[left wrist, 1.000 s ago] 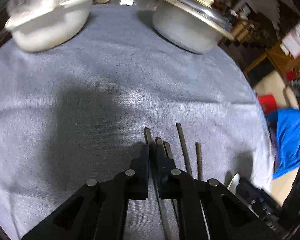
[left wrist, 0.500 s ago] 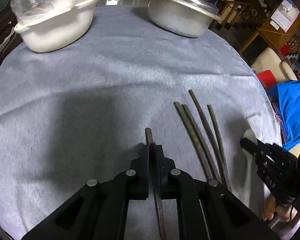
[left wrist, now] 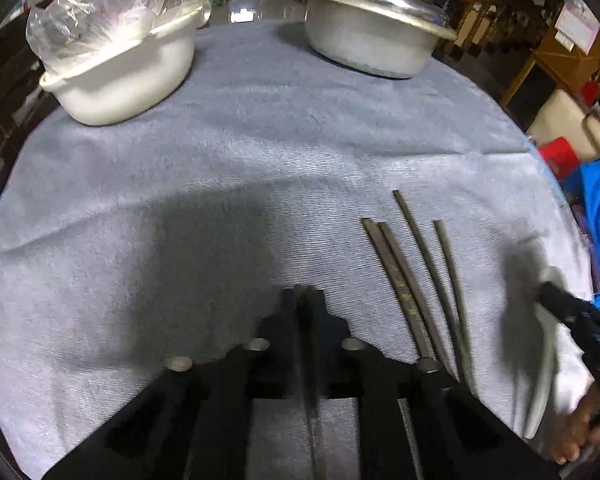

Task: Organize utensils
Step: 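Lift the spoon and chopstick and carry both over the dark cup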

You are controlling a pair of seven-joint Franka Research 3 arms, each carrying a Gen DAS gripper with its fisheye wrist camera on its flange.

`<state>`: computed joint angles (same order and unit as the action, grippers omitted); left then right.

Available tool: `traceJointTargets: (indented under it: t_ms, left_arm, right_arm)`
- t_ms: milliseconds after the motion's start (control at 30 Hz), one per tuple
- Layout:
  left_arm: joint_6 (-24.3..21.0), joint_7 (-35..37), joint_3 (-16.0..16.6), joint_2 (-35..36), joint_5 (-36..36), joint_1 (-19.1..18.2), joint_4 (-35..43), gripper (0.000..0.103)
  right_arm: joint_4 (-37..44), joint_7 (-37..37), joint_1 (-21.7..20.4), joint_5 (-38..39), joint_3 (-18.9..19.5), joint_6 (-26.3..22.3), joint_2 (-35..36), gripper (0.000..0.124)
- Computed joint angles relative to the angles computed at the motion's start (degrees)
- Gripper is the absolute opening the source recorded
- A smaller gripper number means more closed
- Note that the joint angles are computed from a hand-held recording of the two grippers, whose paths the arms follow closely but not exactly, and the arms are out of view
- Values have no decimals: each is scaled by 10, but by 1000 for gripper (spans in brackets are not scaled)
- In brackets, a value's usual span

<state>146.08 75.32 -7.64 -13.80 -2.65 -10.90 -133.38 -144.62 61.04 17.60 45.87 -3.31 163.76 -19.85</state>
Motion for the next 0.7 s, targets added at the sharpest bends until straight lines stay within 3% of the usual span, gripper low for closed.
traceJointTargets:
  t_ms: [167,367,533,700]
  left_arm:
    - [27,-21,3,-36,-12,3,-38,5]
    - [71,-19,21,-138,-38,-26,-96,5]
    - [87,-59,11,-240,-3,-30,-133,5]
    - [83,-107,0,-352,32,-38,-168,5]
  right_arm:
    - [-35,-27,23,49,-19,17,-52,10]
    - [-79,-43,41,66,-31,51,-127,10]
    - [-128,-24,47,38,-18,105,-205,10]
    - [-171,10,47,6,-5,127,-287,10]
